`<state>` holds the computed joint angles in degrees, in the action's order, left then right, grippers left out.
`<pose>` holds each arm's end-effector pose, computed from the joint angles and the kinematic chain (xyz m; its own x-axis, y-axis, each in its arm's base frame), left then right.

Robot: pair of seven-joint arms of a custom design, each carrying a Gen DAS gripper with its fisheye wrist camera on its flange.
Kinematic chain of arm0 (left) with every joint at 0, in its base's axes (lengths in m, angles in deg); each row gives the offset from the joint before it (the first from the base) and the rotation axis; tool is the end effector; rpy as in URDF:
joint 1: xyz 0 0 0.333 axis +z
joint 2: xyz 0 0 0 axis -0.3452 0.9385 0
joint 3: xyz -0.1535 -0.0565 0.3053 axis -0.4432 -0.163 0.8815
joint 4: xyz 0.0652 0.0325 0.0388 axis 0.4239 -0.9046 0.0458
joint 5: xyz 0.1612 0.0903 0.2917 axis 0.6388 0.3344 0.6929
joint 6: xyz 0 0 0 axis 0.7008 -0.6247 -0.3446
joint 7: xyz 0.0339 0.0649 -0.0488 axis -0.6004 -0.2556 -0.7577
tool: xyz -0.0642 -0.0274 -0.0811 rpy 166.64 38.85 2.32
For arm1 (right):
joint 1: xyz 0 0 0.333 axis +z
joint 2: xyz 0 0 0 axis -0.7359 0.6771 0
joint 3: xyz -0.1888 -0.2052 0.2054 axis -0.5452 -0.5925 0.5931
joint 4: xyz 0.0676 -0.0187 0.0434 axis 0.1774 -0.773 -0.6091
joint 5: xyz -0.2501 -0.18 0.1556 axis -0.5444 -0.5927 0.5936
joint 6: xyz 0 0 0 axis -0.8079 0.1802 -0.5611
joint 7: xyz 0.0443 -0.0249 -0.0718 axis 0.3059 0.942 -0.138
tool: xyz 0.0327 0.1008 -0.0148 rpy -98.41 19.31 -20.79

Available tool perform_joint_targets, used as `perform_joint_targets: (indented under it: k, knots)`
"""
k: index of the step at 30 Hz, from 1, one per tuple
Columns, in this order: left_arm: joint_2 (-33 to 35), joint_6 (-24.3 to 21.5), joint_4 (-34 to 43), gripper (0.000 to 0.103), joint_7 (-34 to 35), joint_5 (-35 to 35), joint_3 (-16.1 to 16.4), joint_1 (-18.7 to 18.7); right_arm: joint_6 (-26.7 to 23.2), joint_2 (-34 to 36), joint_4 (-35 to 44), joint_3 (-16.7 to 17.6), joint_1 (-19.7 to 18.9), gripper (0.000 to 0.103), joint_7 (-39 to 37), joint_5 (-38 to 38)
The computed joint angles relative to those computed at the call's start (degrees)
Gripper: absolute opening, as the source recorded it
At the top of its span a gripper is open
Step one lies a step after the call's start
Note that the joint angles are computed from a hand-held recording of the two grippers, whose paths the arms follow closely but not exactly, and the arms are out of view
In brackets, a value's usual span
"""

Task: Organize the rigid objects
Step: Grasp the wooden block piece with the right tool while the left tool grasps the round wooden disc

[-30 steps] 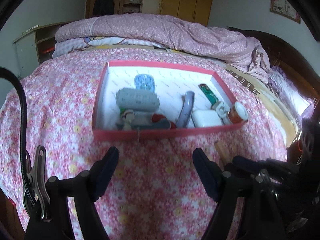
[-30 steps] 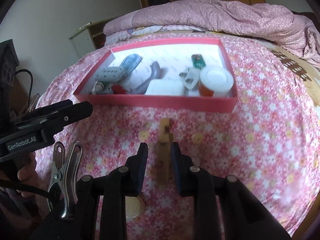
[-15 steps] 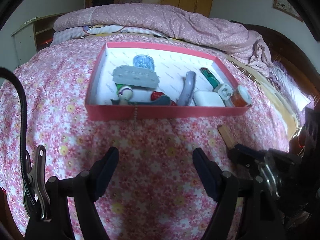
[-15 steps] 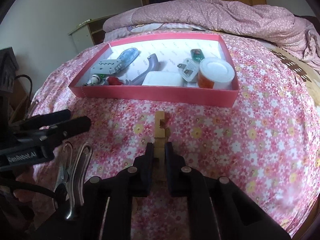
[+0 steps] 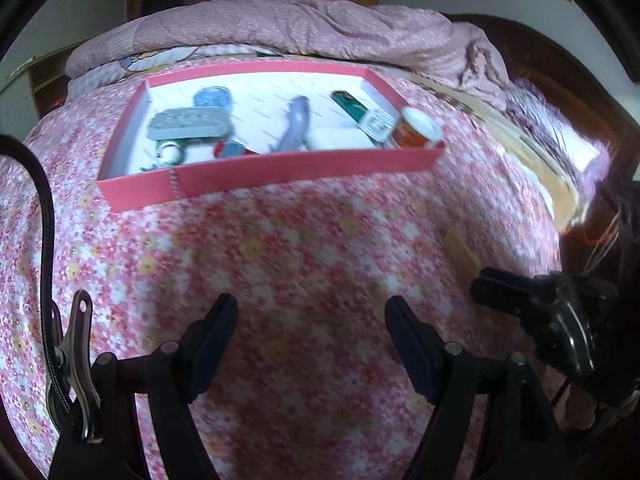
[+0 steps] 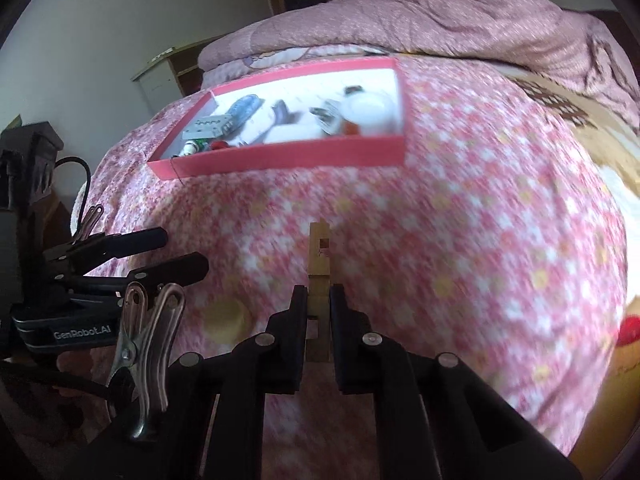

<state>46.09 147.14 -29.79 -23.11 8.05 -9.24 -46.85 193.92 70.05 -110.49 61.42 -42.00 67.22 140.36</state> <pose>0.5452 -0.3365 0.4797 0.0348 -0.9945 0.0988 -0.7685 -0.0898 -0.6335 0.5984 0.1430 0.4474 0.5525 -0.8066 -0.2100 -0.6824 -0.2930 -0.6697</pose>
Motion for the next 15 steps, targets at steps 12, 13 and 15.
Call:
perform_joint_targets:
  k: [12,13,15]
  knots:
    - [1.66,-1.95,2.86,0.042,7.55,-1.35,-1.57,-2.84,-5.71,-0.31,-1.09,-1.64,-2.07,0.012,-2.39,6.7]
    - [2.05,-2.36,3.29,0.039,8.56,-2.03,-1.87,-2.83,-5.79,-0.4,-1.21,-1.84,-1.94,0.012,-2.69,6.99]
    - [2.37,-1.46,3.38,0.039,9.55,-2.89,-1.96,-2.87,-5.81,-0.54,-1.5,-2.08,-1.75,0.012,-3.58,7.88]
